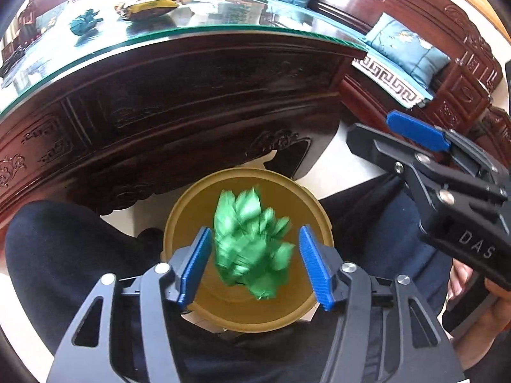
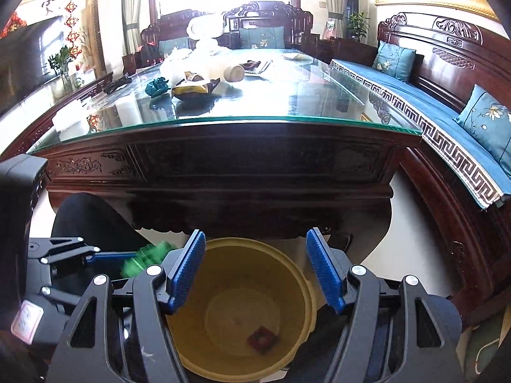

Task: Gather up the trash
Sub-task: 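Carry both items to the yellow bin and open both tools to drop them, then grasp the teal paper with the left tool while the right tool grasps the snack wrapper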

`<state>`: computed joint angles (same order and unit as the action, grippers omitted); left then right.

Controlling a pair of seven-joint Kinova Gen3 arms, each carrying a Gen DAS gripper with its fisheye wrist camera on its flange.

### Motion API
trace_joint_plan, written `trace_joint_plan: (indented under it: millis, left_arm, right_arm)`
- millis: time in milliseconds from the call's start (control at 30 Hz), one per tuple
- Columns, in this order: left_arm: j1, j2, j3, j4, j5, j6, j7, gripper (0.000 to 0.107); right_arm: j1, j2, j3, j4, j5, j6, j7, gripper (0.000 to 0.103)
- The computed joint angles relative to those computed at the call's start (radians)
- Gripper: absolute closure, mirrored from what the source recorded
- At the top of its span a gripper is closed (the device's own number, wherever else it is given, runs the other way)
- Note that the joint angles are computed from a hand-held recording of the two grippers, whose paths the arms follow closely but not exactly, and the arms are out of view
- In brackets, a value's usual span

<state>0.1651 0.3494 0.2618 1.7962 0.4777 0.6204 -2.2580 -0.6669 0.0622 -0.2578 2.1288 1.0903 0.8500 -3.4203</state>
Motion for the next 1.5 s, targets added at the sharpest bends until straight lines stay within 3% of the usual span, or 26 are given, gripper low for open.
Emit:
trace_joint_plan:
  millis: [433,567,800,933,1133,1500]
  left_arm:
    - [-0.011,0.002,-0.007,-0.036,0.015,-0.002,0.009,0.046]
    - [-0.018,-0.015,-0.024,-0.069,0.013,-0.038,0.045,0.045]
    - [0.006,-0.016,-0.073,-0.167,-0.085,-0.105,0.187,0.041]
    - [0.002,0.028,-0.085,-0.261,-0.139,-0.099,0.272,0.041]
    - [-0.007,0.126,-0.094,-0.434,-0.205,-0.023,0.349,0.041]
    - [-0.013,0.253,-0.118,-0.625,-0.284,0.048,0.431,0.034]
  right_arm:
    - [0.032,0.005,0.022,-0.042,0.027,-0.051,0.059,0.039]
    - [0.056,0.015,0.042,-0.096,0.057,-0.081,0.107,0.039]
    - [0.107,0.077,0.098,-0.251,0.048,-0.167,0.269,0.039]
    - [0.125,0.134,0.138,-0.356,-0.009,-0.221,0.386,0.039]
    - [0.134,0.218,0.199,-0.492,-0.128,-0.275,0.544,0.038]
    - [0.169,0.341,0.256,-0.644,-0.379,-0.315,0.798,0.036]
